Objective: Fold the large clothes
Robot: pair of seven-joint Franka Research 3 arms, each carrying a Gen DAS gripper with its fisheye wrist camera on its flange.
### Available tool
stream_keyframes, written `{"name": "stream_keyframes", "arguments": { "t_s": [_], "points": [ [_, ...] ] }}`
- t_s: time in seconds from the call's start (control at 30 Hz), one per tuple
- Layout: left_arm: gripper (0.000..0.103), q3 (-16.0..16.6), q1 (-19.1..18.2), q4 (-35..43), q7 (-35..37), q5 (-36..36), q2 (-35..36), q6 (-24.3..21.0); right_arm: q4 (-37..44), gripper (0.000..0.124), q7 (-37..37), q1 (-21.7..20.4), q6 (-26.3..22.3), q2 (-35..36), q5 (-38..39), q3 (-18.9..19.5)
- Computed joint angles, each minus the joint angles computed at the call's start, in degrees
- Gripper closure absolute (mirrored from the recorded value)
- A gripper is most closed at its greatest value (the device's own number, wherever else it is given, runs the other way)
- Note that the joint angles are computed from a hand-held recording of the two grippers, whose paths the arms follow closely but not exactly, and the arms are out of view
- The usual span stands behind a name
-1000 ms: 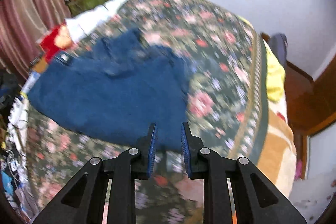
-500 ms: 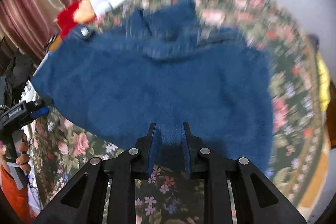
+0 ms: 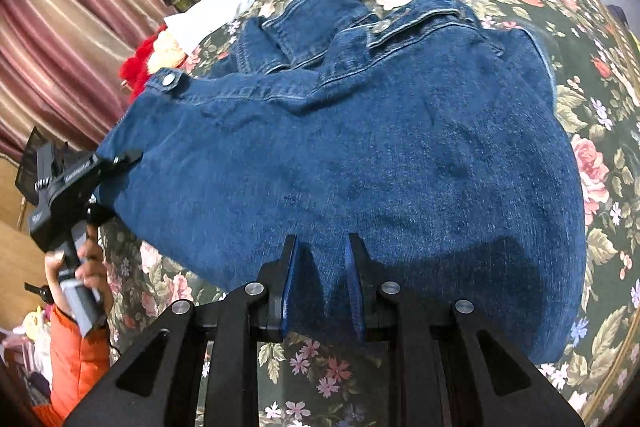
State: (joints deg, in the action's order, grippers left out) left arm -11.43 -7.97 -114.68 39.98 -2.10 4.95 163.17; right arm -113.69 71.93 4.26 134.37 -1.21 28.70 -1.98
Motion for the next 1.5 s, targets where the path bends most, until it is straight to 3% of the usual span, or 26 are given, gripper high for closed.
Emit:
{"name": "stream_keyframes", "arguments": {
  "t_s": [0.07, 0.13, 0.23, 0.33, 0.53, 0.63, 0.73, 0.8, 1.0, 1.13, 1.3, 1.4, 1.5],
  "points": [
    [0.072, 0.6, -0.8, 0.3, -2.9, 4.4, -1.1, -1.3, 0.8, 0.106, 2.5, 0.2, -1.5, -0.1, -3.3, 0.3],
    [0.077, 0.7, -1.1, -0.9, -3.5, 8.1, -3.5, -1.4, 2.9, 0.106, 4.9, 0.4, -4.1, 0.6, -6.6, 0.5],
    [0.078, 0.4, -1.4, -1.3, -8.2, 20.0, -6.6, -3.3, 7.0, 0.106, 4.4, 0.7, -10.4, 1.3, -4.5, 0.7],
    [0.079, -0.5, -1.1, -1.6, -11.9, 29.2, -9.4, -4.6, 9.5, 0.106, 2.5, 1.5, -12.1, 2.0, -0.8, 1.3],
    [0.079, -2.2, 0.0, -2.8, -15.7, 37.6, -12.8, -8.0, 16.1, 0.106, 2.5, 4.4, -14.3, 8.3, 1.6, 3.8],
    [0.079, -1.9, -0.4, -3.2, -14.2, 36.2, -12.2, -8.6, 20.6, 0.106, 4.4, 5.8, -18.3, 15.0, 0.5, 4.7],
    [0.079, -3.3, -0.4, -2.0, -17.7, 42.2, -11.2, -12.9, 19.1, 0.106, 7.4, 6.6, -15.1, 17.2, 1.0, 5.1],
    [0.080, -3.1, -0.9, -1.3, -18.0, 43.4, -10.8, -13.1, 18.9, 0.106, 6.5, 6.6, -14.7, 17.1, 0.4, 5.2],
    [0.082, -3.8, -3.2, 5.7, -15.2, 49.2, -7.7, -14.1, 21.9, 0.106, 7.6, 3.6, -22.1, 16.6, 3.2, 4.3],
    [0.083, -4.6, -6.8, 13.9, -10.8, 53.7, -2.8, -14.7, 13.7, 0.106, 3.0, -0.5, -19.4, 7.6, 8.4, 1.8],
    [0.084, -4.8, -13.6, 23.4, -3.5, 56.2, 4.4, -13.7, 4.7, 0.106, 3.8, -3.9, -14.8, -3.7, -3.2, -2.5],
    [0.084, -6.1, -17.3, 28.0, 5.2, 51.9, 9.7, -14.2, 1.0, 0.106, 5.4, -6.8, -14.2, -8.7, -4.2, -4.8],
    [0.084, -9.0, -18.5, 30.5, 17.7, 41.0, 14.2, -18.2, -3.3, 0.106, 7.0, -8.8, -12.9, -13.3, -3.8, -6.1]
  ]
}}
